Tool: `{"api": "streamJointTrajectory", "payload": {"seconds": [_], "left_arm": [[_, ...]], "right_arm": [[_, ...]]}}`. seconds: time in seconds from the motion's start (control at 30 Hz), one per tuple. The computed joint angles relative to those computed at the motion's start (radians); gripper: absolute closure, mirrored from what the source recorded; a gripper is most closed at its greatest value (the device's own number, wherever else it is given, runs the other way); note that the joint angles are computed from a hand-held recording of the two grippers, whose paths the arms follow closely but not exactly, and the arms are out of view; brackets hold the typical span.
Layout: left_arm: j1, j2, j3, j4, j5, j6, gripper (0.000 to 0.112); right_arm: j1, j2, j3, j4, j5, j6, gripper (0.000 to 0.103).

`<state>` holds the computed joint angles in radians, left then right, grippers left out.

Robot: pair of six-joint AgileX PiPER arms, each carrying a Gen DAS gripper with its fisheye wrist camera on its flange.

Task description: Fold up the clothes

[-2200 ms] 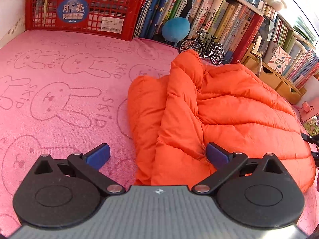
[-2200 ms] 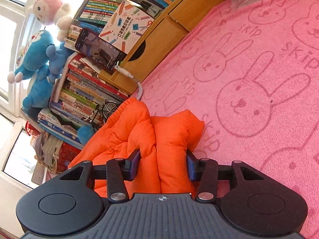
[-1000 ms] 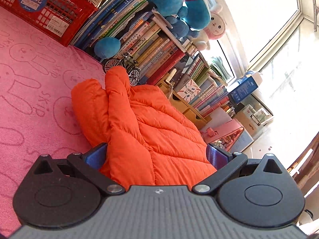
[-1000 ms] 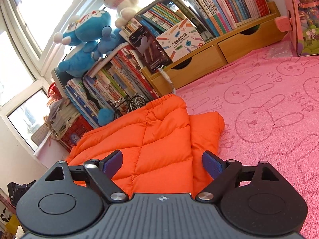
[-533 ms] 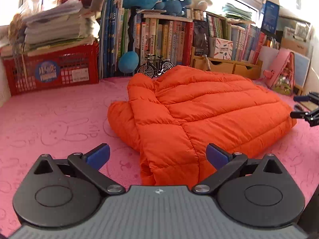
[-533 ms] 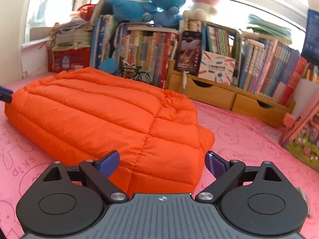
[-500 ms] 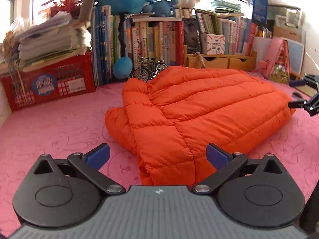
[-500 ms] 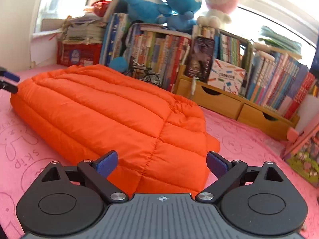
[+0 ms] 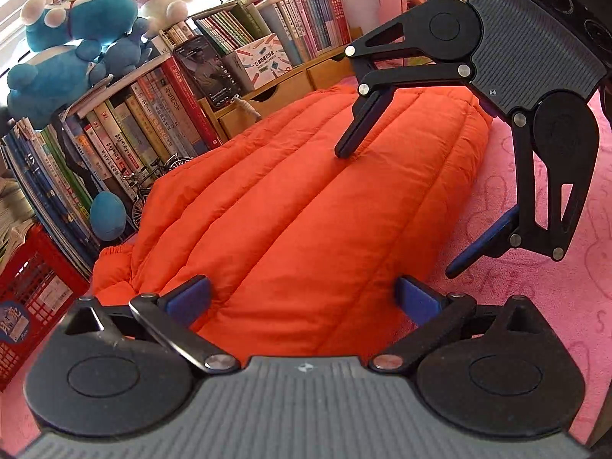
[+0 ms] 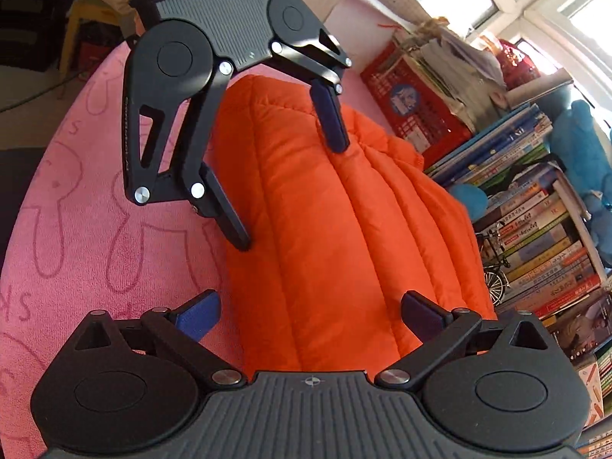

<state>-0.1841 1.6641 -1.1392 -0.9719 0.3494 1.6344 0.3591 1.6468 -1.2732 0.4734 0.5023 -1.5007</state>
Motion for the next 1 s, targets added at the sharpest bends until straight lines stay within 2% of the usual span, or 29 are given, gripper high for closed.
{"api": "streamJointTrajectory", "payload": {"seconds": [0.03,0.1,0.13,0.2,0.27,0.4,0.5,0.67,0.7,0.77,0.8,0.87,0.93,1.0], "left_arm": [[-0.007,0.008,0.004,-0.009,-0.017,0.028,0.009],[0.000,0.013,0.014,-0.061,-0.014,0.084,0.011],[0.008,0.013,0.021,-0.095,-0.006,0.117,0.013],[0.015,0.011,0.034,-0.132,-0.010,0.152,0.016],[0.014,0.004,0.051,-0.119,-0.030,0.139,0.020],[0.017,-0.009,0.082,-0.141,-0.055,0.148,0.022],[0.031,-0.022,0.094,-0.111,-0.061,0.091,0.023],[0.112,-0.081,0.139,0.005,-0.082,-0.051,0.023],[0.139,-0.095,0.142,0.071,-0.076,-0.128,0.023],[0.207,-0.119,0.140,0.143,-0.019,-0.239,0.023],[0.243,-0.130,0.140,0.130,0.017,-0.240,0.023],[0.319,-0.148,0.140,0.051,0.093,-0.176,0.024],[0.372,-0.150,0.130,-0.054,0.180,-0.091,0.024],[0.418,-0.124,0.094,-0.143,0.305,-0.060,0.023]], "right_arm": [[0.001,0.011,-0.011,-0.013,0.012,0.008,0.008],[-0.003,0.032,-0.037,-0.031,0.036,0.032,0.021],[-0.010,0.039,-0.053,-0.026,0.055,0.040,0.024],[-0.047,0.060,-0.100,0.023,0.121,0.028,0.032],[-0.072,0.064,-0.120,0.012,0.154,0.038,0.035],[-0.123,0.038,-0.076,-0.037,0.155,0.044,0.035],[-0.190,0.013,-0.041,-0.058,0.156,0.081,0.036],[-0.343,0.001,-0.055,-0.128,0.225,0.228,0.039],[-0.376,-0.005,-0.051,-0.129,0.231,0.239,0.039],[-0.400,-0.034,-0.020,-0.156,0.216,0.250,0.039],[-0.412,-0.049,-0.005,-0.169,0.209,0.256,0.039],[-0.385,-0.094,0.032,-0.223,0.188,0.253,0.039],[-0.355,-0.126,0.036,-0.173,0.223,0.168,0.036],[-0.326,-0.147,0.033,-0.103,0.256,0.085,0.023]]}}
